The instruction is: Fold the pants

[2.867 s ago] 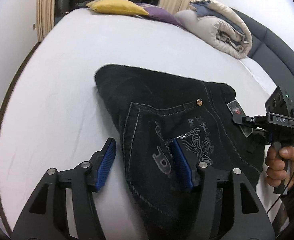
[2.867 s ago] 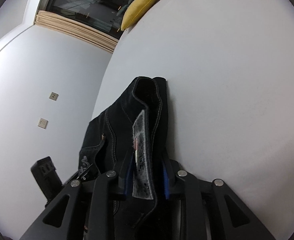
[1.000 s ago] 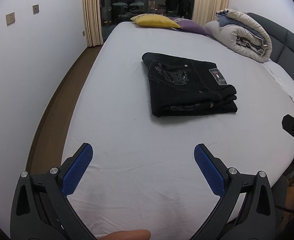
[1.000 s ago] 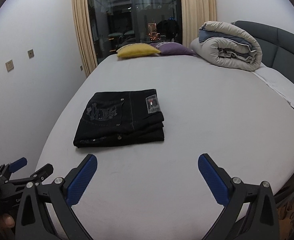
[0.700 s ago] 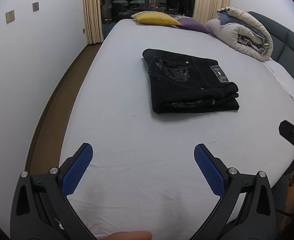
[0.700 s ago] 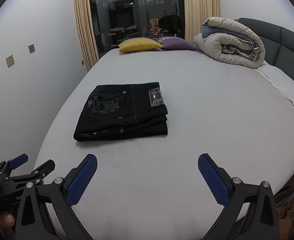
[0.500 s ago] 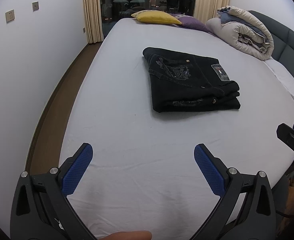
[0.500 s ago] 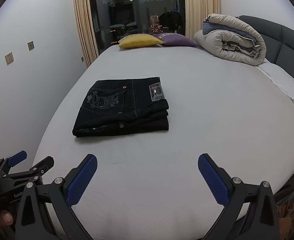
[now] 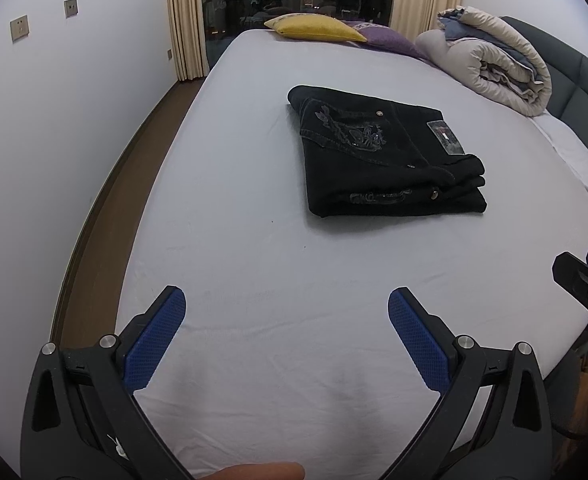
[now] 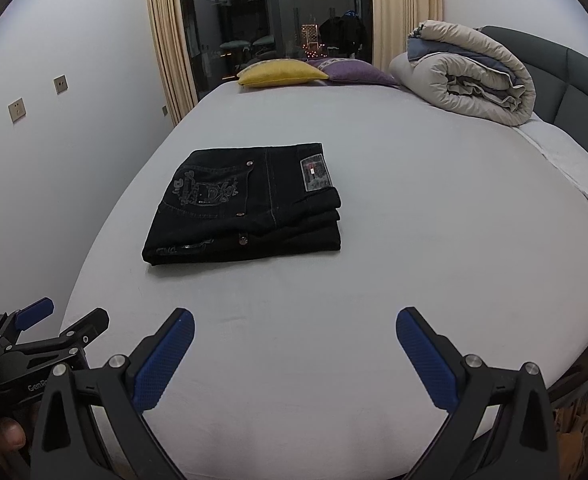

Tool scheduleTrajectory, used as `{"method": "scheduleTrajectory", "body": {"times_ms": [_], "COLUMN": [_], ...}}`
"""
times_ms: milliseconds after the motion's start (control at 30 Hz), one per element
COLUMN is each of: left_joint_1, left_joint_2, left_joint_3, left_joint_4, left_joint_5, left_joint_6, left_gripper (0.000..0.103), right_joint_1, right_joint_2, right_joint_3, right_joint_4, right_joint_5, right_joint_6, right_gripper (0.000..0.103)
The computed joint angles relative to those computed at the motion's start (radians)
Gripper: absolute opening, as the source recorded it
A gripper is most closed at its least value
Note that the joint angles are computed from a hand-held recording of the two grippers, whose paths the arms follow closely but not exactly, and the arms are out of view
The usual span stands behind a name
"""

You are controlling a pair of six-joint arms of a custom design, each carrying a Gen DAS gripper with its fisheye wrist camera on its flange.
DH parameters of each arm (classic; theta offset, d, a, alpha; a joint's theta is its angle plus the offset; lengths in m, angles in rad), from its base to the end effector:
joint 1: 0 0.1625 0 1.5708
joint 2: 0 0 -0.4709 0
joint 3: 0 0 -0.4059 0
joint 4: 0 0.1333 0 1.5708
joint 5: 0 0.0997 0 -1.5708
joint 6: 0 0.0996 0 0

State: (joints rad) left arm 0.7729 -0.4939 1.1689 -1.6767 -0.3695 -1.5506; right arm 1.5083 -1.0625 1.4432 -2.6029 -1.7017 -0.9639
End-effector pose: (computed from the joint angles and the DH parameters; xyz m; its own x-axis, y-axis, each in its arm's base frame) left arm -0.4120 -0.7178 0.0481 -0.6008 -0.5757 -0.5546 0.1197 0.6212 -0.7745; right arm 0.0735 -0.7512 0.4050 -0.6023 -0.5716 0.5572 -0.7804 0.5684 -0.2605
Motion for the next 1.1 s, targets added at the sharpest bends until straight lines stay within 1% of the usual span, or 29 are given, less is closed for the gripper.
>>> {"method": "scheduleTrajectory", "body": {"times_ms": [1100], "left_joint_1": [0.002], "left_joint_2": [0.005], "left_joint_3": [-0.001], "left_joint_4": [-0.003], "left_joint_5": [-0.002], "left_joint_6": [0.0], "left_gripper": [0.103], "right_joint_1": [-0.002], "right_joint_2": [0.004], "right_joint_3": [0.012], "right_joint_4": [-0.005], "right_joint_5": [-0.006], "right_joint_6": [0.001], "right_gripper": [0.103]}}
